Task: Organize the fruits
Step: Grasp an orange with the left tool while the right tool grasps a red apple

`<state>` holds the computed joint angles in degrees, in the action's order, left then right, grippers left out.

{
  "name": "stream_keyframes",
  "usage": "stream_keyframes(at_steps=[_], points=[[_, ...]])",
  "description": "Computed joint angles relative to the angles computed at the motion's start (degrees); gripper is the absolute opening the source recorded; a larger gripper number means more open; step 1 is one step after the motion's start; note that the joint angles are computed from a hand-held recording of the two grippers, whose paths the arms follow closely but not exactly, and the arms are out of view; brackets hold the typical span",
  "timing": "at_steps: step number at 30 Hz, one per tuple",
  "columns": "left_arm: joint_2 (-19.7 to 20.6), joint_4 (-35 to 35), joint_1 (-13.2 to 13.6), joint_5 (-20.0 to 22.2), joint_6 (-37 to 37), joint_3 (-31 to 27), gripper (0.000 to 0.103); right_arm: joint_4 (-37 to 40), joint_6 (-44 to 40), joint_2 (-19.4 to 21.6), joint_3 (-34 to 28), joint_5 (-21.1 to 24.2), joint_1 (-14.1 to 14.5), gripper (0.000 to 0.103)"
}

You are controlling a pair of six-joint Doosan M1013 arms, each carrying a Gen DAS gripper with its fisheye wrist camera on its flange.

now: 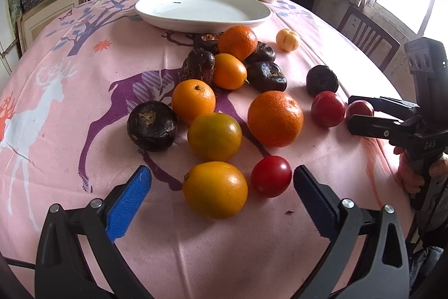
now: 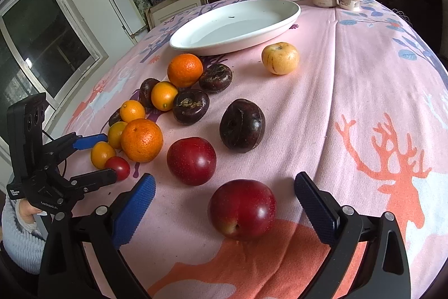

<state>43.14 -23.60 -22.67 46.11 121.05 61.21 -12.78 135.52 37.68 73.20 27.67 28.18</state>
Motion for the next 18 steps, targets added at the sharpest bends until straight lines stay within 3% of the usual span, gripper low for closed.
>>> stream_keyframes(at_steps=[4,8,12,16,18], points=[[-0.66,-0.78,0.24,-0.18,1.42,1.00,0.097,-1.52,0.42,0.46,-0.94,1.84,0.29,0.100],[-1.49,-0.87,0.24,-1.74,3.20,2.55,0.071,-2.31,0.69,0.65,-1.36,2.65,0.43,0.100],[-1.19,-5.27,0.93,-0.37,6.30,2.17,0.062,-1.71,0.66,0.45,-0.92,1.68,0.30,0.100],[-1.64,-2.10,0.90,-1.58,7.52,2.79,0.047,-1.22,0.43,0.35,-0.68,1.14,0.17,0.100],[-1.31,-2.92,1.36,-1.53,6.91,2.13,0.046,-1.59,0.58,0.44,-0.87,1.51,0.24,0.100]])
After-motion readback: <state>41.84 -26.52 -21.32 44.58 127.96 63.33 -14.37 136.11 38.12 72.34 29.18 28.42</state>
